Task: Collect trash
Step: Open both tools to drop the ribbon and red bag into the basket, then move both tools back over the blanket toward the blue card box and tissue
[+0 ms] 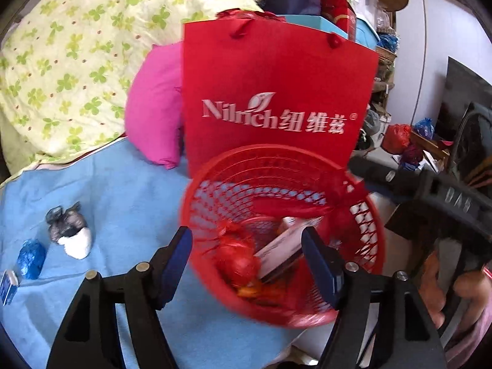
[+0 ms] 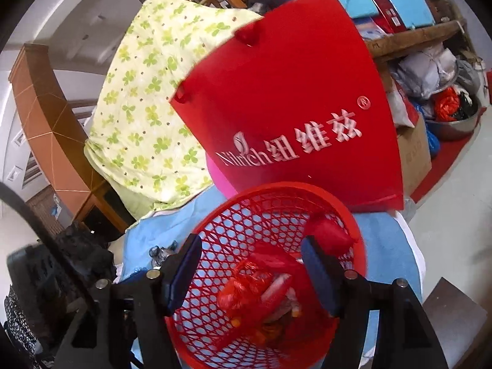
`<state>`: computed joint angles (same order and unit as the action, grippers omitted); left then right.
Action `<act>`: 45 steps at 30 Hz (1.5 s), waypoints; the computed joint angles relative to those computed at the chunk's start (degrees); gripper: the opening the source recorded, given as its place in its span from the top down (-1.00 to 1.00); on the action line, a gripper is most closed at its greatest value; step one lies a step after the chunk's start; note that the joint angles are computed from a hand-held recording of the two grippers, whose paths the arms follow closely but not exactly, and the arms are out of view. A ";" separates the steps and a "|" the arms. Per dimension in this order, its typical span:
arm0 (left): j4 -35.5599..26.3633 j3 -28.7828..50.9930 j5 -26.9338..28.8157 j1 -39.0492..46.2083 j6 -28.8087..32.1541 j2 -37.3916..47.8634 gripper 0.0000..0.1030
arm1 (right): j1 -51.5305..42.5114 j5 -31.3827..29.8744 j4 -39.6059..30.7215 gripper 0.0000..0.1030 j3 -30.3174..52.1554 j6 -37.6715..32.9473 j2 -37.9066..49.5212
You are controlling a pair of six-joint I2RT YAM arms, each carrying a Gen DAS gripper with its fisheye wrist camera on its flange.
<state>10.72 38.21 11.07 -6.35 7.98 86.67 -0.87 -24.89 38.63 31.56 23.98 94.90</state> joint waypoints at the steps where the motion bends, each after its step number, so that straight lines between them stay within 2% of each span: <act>1: 0.12 -0.79 1.19 1.94 0.63 -0.38 -0.44 | 0.91 1.08 0.24 -0.39 -0.48 -0.17 -1.10; 6: 2.16 -4.11 5.57 14.71 4.74 0.50 -0.44 | 8.43 5.73 1.09 -0.39 -0.39 0.05 -5.80; 10: 3.94 -4.47 8.66 28.33 9.15 4.97 -0.44 | 18.36 9.47 0.68 -0.39 3.24 -0.39 -5.60; 14: 6.22 -2.19 9.82 39.26 12.08 11.54 -0.44 | 28.21 12.36 -1.34 -0.39 10.87 -0.84 0.52; 19: 5.64 4.72 11.27 48.68 10.60 19.83 -0.44 | 36.70 14.09 -7.58 -0.39 24.11 0.02 12.86; 26: 1.84 14.79 7.27 53.04 7.24 28.21 -0.44 | 40.17 12.45 -18.21 -0.39 41.05 1.03 29.33; 29: 3.58 17.78 3.53 53.30 7.46 30.67 -0.44 | 39.71 11.35 -21.92 -0.39 47.36 1.59 35.12; 34: 7.08 24.74 -1.10 54.90 10.16 36.20 -0.44 | 37.40 6.04 -29.54 -0.39 60.89 5.95 45.19; 37: 8.55 29.43 -1.12 56.38 11.50 39.95 -0.44 | 36.31 4.40 -32.47 -0.39 68.15 8.35 50.09; 42: 5.70 37.55 2.74 59.16 11.00 45.25 -0.44 | 34.64 1.35 -35.12 -0.39 79.49 14.01 57.55; 45: 6.10 39.86 3.14 59.74 11.54 46.76 -0.44 | 34.37 1.15 -38.26 -0.39 86.61 15.45 61.37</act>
